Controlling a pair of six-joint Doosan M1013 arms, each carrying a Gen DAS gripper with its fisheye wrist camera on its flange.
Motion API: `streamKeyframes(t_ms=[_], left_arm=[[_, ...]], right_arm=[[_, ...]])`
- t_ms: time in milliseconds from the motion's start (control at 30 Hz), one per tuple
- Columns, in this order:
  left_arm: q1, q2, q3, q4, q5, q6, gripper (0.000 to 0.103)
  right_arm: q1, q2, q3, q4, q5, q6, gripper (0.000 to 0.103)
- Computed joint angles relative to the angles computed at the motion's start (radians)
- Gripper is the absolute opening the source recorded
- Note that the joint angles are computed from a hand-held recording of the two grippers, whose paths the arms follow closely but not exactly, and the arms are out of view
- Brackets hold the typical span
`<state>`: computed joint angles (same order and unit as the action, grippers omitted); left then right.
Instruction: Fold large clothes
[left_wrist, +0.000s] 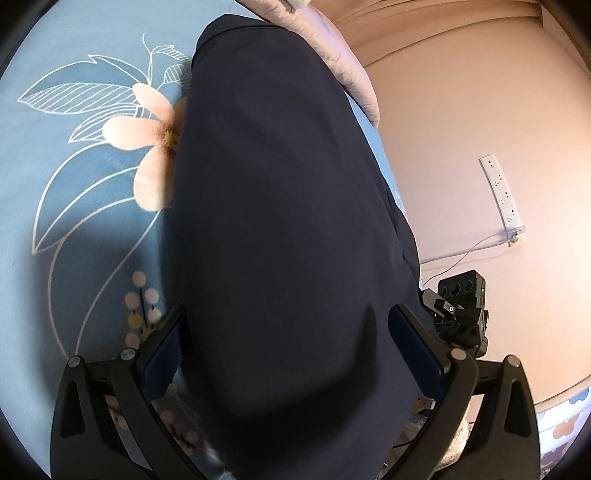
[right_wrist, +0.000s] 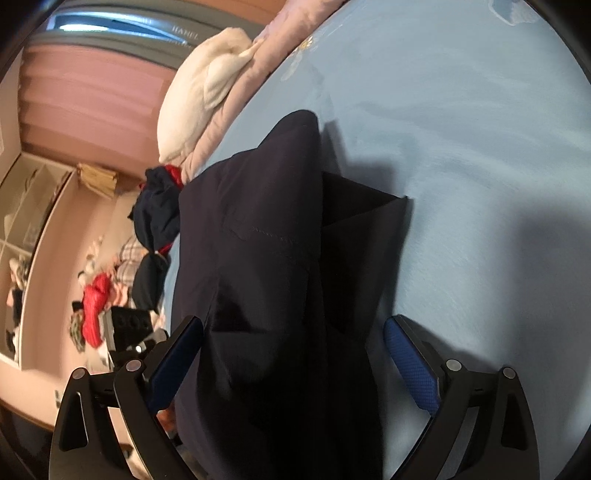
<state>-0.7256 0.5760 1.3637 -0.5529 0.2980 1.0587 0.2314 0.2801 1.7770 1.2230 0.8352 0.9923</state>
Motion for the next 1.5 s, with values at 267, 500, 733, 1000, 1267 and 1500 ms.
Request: streamKeyframes(t_ms=[267, 500, 733, 1000, 1267, 1500], left_arm=[[0.007, 0.010, -0.007, -0.092, 0.022, 0.116, 0.103], [0.008, 0.027, -0.035, -0.100, 0.049, 0.152, 0.102], [0.016, 0.046, -0.069, -0.137, 0.094, 0.199, 0.102], [0.002, 0.045, -0.081, 0.079, 0.126, 0.056, 0.102], [-0.022, 0.028, -0.069, 0.390, 0.149, -0.198, 0.092], [-0.059, -0.006, -0.030, 0.716, 0.147, -0.430, 0.080]], right_arm=[[-0.001, 0.031, -0.037, -0.019, 0.061, -0.041, 0.101], [0.002, 0.045, -0.053, -0.021, 0.076, -0.091, 0.101], [0.014, 0.044, -0.060, -0.058, 0.049, -0.103, 0.101], [0.067, 0.006, -0.047, -0.236, -0.105, -0.037, 0.095], [0.128, -0.050, -0.002, -0.346, -0.264, -0.052, 0.047], [0.192, -0.099, 0.039, -0.538, -0.429, 0.060, 0.033]])
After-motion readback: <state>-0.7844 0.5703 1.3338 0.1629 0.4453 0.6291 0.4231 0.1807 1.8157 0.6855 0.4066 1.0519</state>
